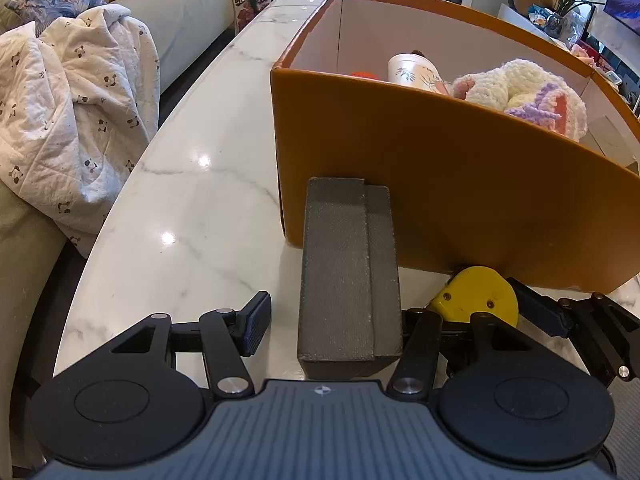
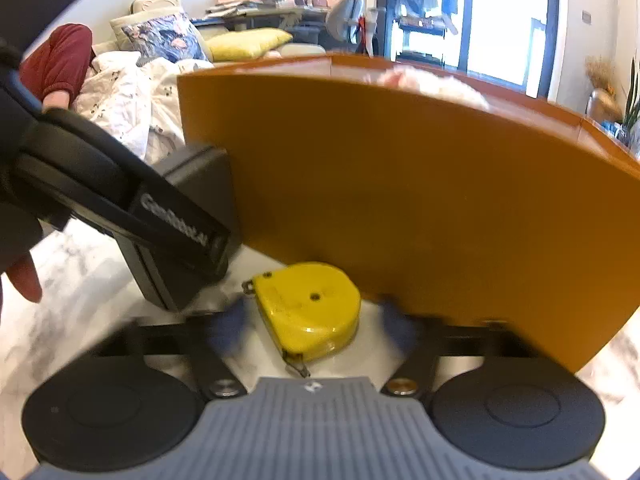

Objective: Organize objects
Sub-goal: 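Grasp the dark grey case with the left tool while the right grasps the yellow tape measure, then lift the grey case and yellow tape measure and carry them over the orange box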

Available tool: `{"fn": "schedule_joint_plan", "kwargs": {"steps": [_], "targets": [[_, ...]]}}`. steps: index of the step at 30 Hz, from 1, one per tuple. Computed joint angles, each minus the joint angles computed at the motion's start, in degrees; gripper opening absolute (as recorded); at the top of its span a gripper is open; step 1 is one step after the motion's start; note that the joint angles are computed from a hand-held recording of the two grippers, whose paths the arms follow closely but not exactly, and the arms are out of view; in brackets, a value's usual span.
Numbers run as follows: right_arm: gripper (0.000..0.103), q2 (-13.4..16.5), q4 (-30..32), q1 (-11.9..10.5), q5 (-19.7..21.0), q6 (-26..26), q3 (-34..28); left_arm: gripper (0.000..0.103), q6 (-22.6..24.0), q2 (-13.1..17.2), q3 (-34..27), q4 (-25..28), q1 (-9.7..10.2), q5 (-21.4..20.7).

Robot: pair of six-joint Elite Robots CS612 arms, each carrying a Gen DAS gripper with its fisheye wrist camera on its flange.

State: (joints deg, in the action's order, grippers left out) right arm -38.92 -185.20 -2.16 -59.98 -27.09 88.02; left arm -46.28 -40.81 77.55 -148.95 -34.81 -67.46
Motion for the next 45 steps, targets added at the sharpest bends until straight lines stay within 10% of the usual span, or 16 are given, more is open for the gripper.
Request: {"fn": "schedule_joint_plan", "kwargs": {"steps": [5,8,45], "targets": [[0.056,-0.66,0.84,-0.23,-0.1,-0.15,0.53,0.064,0.01,-0.14,0.21,0.07,0.07,-0.23],[0.056,-1.43,1.61,-0.57,0.08,-1.58,1.41,0.039,0.38,-0.24,0.5,-0.47,0.0,0.29],[0.056,-8.44,-7.68,-5.88,6.99,2.09,8.38,0.038,9.04,-4.04,2.9,-10.79,-4.05,6.41]]}}
